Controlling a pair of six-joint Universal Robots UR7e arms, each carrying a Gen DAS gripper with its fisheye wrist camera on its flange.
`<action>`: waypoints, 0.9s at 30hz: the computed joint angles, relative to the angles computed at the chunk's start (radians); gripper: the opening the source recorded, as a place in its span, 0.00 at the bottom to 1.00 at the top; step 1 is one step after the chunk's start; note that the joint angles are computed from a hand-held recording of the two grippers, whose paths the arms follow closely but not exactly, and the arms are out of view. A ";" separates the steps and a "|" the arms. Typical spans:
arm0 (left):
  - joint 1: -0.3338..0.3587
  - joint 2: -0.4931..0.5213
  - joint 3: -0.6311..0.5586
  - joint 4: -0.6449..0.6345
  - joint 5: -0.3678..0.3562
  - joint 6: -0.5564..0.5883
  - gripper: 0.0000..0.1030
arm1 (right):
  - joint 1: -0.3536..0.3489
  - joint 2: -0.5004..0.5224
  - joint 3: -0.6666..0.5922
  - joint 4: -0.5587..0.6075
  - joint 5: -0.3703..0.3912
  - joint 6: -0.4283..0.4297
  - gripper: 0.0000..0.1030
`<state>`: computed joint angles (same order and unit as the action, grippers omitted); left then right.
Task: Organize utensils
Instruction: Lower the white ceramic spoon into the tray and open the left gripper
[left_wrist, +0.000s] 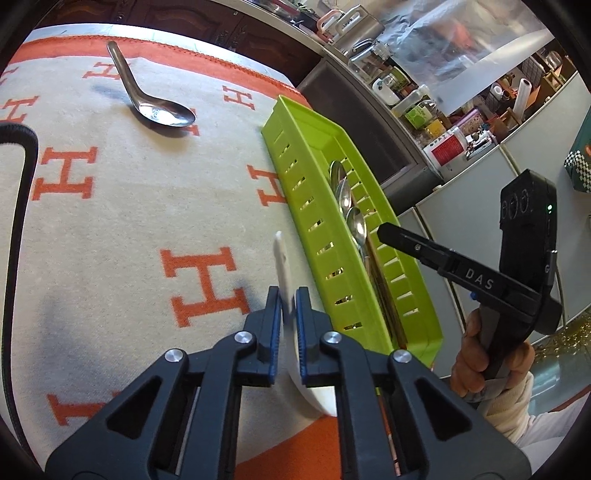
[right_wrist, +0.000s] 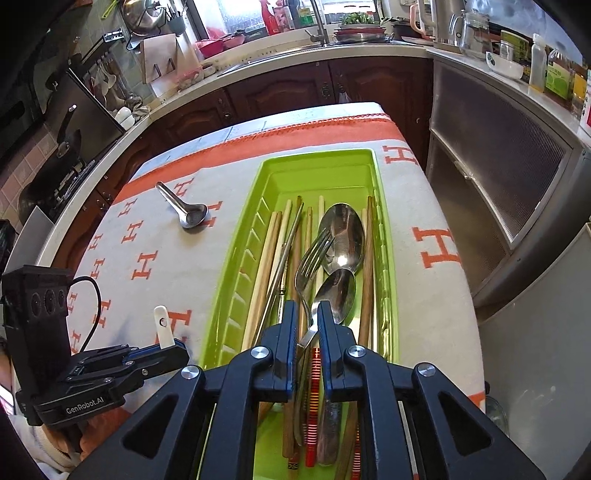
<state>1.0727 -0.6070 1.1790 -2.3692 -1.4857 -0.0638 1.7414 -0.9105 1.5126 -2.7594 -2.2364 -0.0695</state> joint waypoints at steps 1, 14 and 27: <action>-0.001 -0.002 -0.001 0.002 -0.004 -0.002 0.04 | 0.000 -0.002 0.003 0.000 0.004 0.004 0.11; -0.070 -0.075 0.016 0.028 0.050 0.077 0.04 | 0.010 -0.062 0.082 -0.060 0.024 0.061 0.13; -0.163 0.061 -0.251 0.287 0.133 0.136 0.04 | 0.014 -0.124 0.156 -0.153 0.009 0.061 0.25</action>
<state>0.9100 -0.5460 0.9278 -2.0825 -1.3532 0.0721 1.7555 -1.0344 1.6681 -2.9124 -2.2275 -0.0080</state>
